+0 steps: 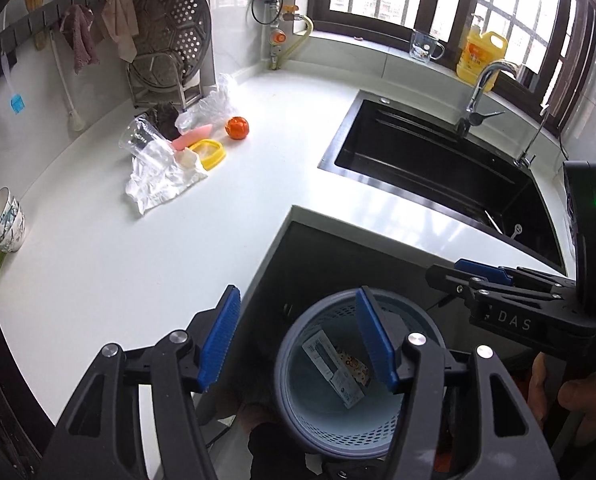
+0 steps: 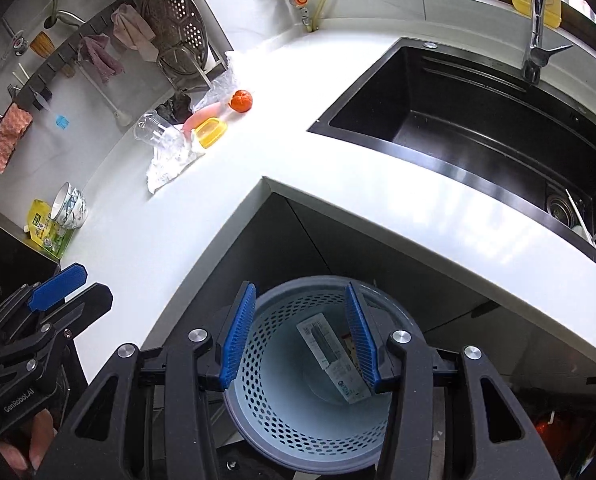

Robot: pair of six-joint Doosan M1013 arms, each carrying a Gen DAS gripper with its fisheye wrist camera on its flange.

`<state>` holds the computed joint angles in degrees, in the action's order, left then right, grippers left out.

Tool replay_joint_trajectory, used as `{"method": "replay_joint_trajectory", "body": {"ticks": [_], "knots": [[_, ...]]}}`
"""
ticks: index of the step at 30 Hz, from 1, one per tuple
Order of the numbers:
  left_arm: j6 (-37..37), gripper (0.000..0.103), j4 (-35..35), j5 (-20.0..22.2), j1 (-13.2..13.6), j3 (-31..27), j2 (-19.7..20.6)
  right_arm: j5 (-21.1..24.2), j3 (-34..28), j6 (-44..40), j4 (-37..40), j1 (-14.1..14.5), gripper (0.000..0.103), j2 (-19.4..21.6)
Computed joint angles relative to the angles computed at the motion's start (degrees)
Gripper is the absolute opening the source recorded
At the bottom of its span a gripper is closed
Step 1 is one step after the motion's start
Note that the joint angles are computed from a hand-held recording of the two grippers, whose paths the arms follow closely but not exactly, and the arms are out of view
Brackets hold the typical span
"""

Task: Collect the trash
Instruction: 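Move both tools back to the counter and grasp the orange peel with the right tool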

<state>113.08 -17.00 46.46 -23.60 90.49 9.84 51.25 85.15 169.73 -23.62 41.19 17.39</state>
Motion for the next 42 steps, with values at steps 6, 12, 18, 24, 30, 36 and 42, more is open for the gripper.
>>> {"method": "replay_joint_trajectory", "body": {"ticks": [6,12,18,24,30,36,42], "knots": [[-0.38,0.066,-0.60,0.45,2.71,-4.86,3.36,0.55,-5.45,-2.66,-0.69,-1.52,0.047,3.18],[-3.98,0.081,2.01,0.49,5.63,-10.59,7.85,1.59,-12.25,-6.98,0.46,-3.51,0.051,7.71],[-8.04,0.082,6.97,-0.10,7.71,-16.25,12.88,2.94,-19.04,-10.71,2.38,-5.88,0.052,12.84],[-8.50,0.085,7.25,1.33,9.08,-22.58,18.03,5.15,-26.23,-14.02,4.20,-8.17,0.053,17.99],[-9.05,0.088,6.27,1.62,9.58,-27.42,21.92,7.08,-32.28,-16.00,5.60,-10.14,0.055,22.32],[-10.55,0.088,5.76,1.94,9.71,-32.23,25.56,9.40,-37.27,-17.90,6.65,-11.99,0.057,26.04],[-9.42,0.088,5.09,2.88,9.58,-35.87,28.17,11.23,-41.58,-18.58,8.39,-13.91,0.058,29.56]]}}
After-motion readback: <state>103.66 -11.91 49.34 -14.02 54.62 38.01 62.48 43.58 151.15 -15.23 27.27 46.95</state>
